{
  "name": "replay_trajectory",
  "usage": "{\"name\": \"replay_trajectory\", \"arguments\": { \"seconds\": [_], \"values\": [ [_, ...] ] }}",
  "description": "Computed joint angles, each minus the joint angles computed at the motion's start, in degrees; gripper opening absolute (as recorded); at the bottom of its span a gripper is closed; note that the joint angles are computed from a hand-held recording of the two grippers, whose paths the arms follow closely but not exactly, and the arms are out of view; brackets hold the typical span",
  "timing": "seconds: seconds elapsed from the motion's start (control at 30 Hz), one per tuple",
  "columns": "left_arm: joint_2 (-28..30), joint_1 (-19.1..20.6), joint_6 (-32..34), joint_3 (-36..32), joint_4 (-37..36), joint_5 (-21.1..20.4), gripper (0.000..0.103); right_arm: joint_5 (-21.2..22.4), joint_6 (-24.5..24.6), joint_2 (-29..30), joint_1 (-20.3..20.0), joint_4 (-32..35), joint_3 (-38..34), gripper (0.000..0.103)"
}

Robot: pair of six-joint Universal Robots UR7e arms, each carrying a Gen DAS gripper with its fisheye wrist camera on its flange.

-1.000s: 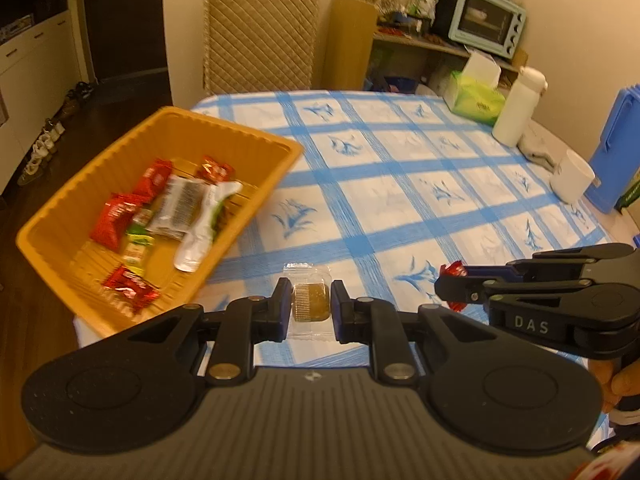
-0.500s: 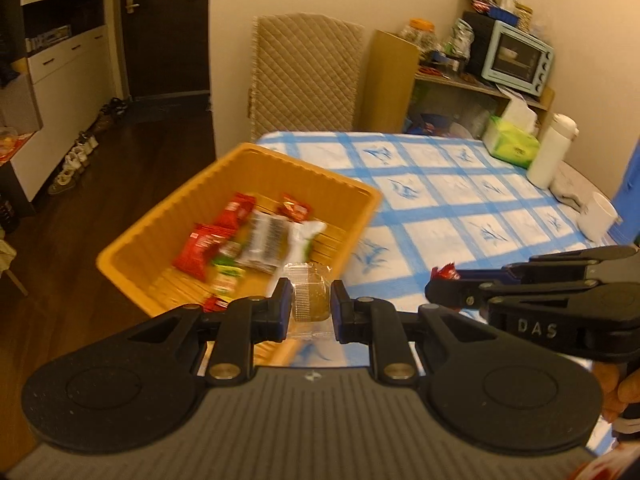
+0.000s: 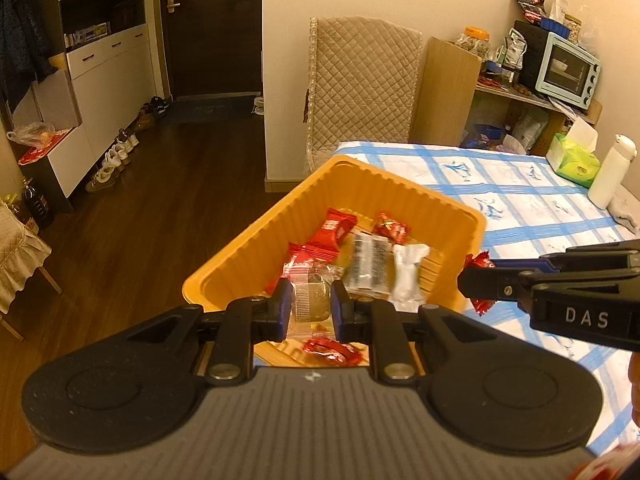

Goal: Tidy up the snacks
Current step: 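Open the left tool and the right tool to drop both snacks into the basket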

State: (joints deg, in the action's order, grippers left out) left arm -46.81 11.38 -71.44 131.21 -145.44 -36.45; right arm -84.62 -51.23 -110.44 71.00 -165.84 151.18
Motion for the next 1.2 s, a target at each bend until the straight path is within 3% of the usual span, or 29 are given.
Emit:
{"name": "replay_trajectory", "arguments": {
  "seconds": [0.37,0.77,0.9,1.2],
  "values": [
    [0.94,5.33,6.64,0.51,-5.38,-1.03,0.018,-5.87,3.67,12.59,3.73,-10.04,-1.03,0.017],
    [2.28,8.87,10.71,0.59,-10.38,-2.86,0.019,-7.80,5.34,15.99,3.94,-12.15,-1.63,0.017],
    [2.17,8.81,10.14,1.33,-11.63,-3.34,0.027,-8.15,5.86,16.20,4.29,-12.10,-1.85,0.017],
    [0.85,8.19,9.46,2.60,-12.08,-3.00,0.032,-8.95,6.46,17.48,5.25,-12.90,-1.98,0.017]
  ]
}}
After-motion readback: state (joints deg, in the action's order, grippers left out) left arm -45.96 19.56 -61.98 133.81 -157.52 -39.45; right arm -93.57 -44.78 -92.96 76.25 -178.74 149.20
